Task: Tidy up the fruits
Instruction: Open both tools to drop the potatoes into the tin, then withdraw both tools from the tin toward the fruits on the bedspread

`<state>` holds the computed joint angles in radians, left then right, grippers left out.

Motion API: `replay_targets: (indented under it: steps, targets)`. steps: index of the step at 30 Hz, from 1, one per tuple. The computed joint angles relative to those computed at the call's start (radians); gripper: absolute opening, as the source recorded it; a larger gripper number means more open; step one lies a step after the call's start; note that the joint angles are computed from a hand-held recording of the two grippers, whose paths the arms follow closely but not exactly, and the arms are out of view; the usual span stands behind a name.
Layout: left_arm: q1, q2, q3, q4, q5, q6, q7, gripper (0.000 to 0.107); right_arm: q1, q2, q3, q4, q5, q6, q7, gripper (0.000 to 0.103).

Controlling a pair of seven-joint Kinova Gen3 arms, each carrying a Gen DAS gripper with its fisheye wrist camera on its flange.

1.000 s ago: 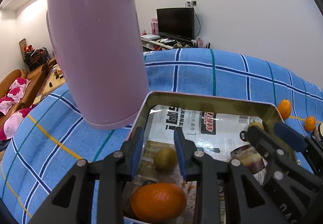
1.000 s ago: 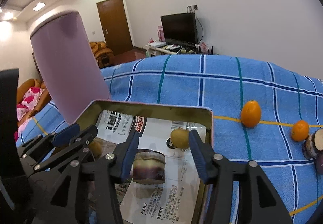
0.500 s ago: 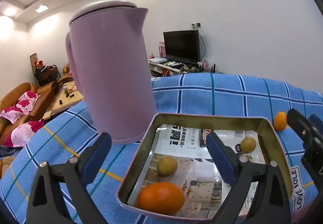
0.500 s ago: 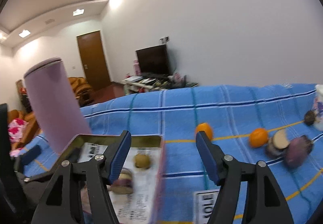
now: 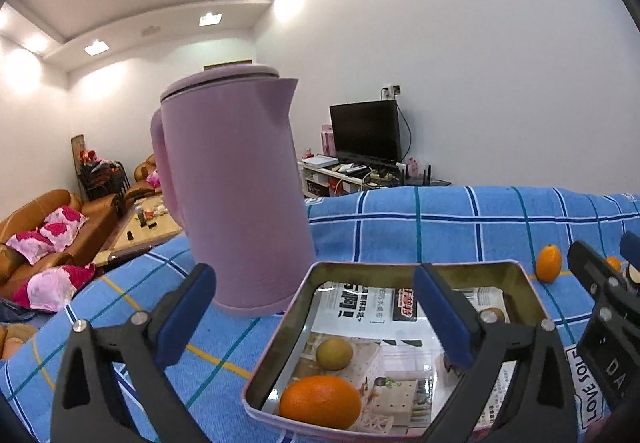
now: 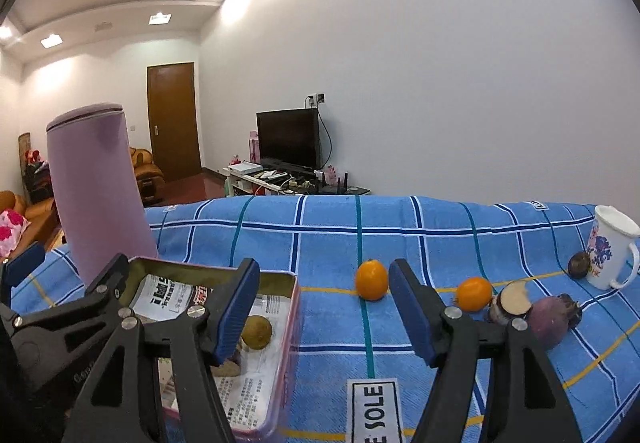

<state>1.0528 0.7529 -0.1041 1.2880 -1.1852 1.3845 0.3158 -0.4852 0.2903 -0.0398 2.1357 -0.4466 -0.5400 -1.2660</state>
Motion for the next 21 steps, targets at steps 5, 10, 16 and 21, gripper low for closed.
replay_targets:
  steps: [5, 10, 16, 21]
  targets:
    - [-0.003, -0.002, 0.003, -0.008, 0.019, -0.003, 0.021, 0.101, 0.005, -0.013, 0.002, 0.014, 0.004, 0.008, 0.007, 0.069]
    - [0.006, 0.008, 0.002, -0.020, 0.018, -0.005, 0.018, 0.103, 0.035, -0.033, -0.003, 0.030, 0.042, 0.035, -0.007, 0.069]
    - [0.017, 0.017, 0.005, -0.047, 0.030, -0.007, 0.000, 0.103, 0.069, -0.059, 0.001, 0.057, 0.081, 0.055, -0.017, 0.069]
    - [0.036, 0.031, 0.001, -0.078, 0.033, -0.011, -0.035, 0.103, 0.096, -0.080, 0.008, 0.075, 0.106, 0.073, 0.001, 0.069]
